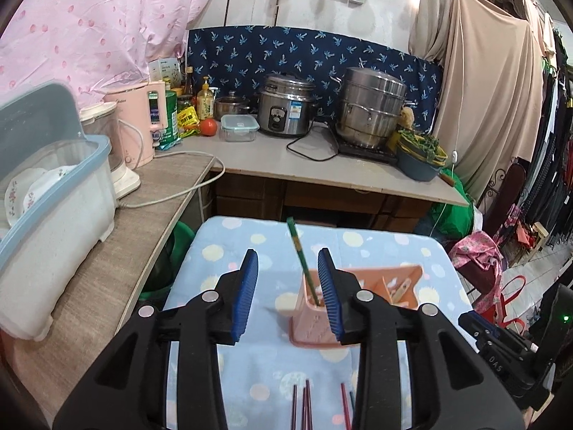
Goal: Organize utensils
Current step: 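Grasp a dark red chopstick with the left tool while the right tool grasps another dark red chopstick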
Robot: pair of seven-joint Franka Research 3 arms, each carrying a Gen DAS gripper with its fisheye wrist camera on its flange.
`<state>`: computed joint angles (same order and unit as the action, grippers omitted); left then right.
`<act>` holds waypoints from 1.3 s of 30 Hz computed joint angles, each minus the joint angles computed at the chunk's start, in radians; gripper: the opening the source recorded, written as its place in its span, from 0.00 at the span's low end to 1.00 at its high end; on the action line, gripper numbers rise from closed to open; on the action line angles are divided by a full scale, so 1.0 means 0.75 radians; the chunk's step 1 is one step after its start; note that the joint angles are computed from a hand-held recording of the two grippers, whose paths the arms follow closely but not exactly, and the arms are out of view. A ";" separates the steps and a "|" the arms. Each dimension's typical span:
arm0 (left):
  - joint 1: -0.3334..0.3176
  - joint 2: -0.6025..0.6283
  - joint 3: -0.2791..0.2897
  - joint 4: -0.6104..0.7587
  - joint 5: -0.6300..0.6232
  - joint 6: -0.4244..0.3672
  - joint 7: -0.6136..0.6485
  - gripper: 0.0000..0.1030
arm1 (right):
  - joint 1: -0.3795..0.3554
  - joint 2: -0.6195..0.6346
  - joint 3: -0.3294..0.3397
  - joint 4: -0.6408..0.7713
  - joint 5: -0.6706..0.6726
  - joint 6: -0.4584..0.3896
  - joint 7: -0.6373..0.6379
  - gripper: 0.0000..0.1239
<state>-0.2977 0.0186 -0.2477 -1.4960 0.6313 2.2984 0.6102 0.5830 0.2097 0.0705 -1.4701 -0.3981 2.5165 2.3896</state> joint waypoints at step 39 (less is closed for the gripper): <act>-0.104 -0.543 -0.107 -0.991 -0.451 0.027 -0.066 0.32 | -0.052 -0.450 0.310 -0.851 0.101 0.029 0.156 0.14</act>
